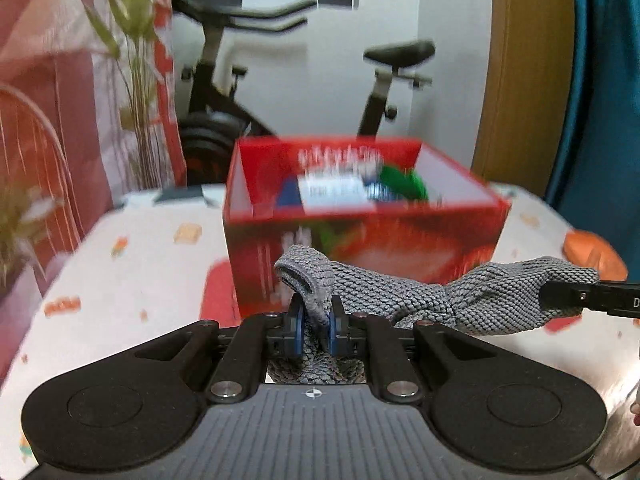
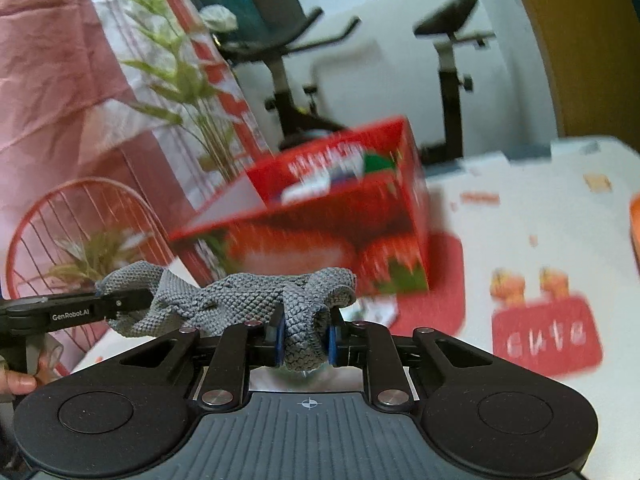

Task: Organize soft objects
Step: 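Lift the grey sock with both tools and carry it over the box, then lower the grey sock into the red box and open both tools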

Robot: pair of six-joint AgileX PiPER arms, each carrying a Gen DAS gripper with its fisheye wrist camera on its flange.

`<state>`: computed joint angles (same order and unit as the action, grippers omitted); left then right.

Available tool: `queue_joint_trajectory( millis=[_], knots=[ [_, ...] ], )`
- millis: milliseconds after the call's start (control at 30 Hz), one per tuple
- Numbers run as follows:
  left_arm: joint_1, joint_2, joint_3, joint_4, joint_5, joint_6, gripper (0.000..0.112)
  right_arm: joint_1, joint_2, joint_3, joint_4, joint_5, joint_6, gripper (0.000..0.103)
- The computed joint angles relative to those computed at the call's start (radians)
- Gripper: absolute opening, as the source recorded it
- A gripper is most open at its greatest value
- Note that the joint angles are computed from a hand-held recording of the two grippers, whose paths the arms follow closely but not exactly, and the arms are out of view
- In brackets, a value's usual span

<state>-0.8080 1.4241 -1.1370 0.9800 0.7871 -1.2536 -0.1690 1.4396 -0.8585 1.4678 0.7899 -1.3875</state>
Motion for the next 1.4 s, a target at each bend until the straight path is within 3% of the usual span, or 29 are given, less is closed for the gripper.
queue_joint_trajectory(
  millis=[167, 300, 500, 633, 933, 1067, 1200, 1400],
  knots=[
    [0.051, 0.031, -0.124, 0.005, -0.019, 0.113, 0.012, 0.024, 0.022, -0.155, -0.012, -0.024, 0.029, 0.017],
    [0.121, 0.132, -0.281, -0.043, -0.043, 0.252, 0.012, 0.082, 0.083, -0.311, -0.043, -0.11, 0.043, 0.017],
    [0.274, 0.344, -0.569, -0.383, -0.027, 0.601, 0.013, 0.157, 0.286, -0.607, -0.311, -0.184, 0.317, 0.017],
    [0.341, 0.412, -0.635, -0.531, -0.012, 0.723, 0.013, 0.198, 0.387, -0.726, -0.495, -0.191, 0.474, 0.017],
    [0.441, 0.395, -0.627, -0.743, -0.012, 0.904, 0.029, 0.223, 0.521, -0.932, -0.714, -0.048, 0.675, 0.017],
    [0.464, 0.381, -0.63, -0.76, -0.036, 0.889, 0.028, 0.228, 0.571, -1.032, -0.766, 0.043, 0.737, 0.017],
    [0.475, 0.445, -0.724, -0.863, 0.0, 0.964, 0.026, 0.246, 0.646, -1.188, -0.873, 0.16, 0.858, 0.017],
    [0.472, 0.578, -0.866, -0.963, 0.084, 1.055, 0.022, 0.264, 0.704, -1.316, -0.979, 0.249, 0.991, 0.018]
  ],
)
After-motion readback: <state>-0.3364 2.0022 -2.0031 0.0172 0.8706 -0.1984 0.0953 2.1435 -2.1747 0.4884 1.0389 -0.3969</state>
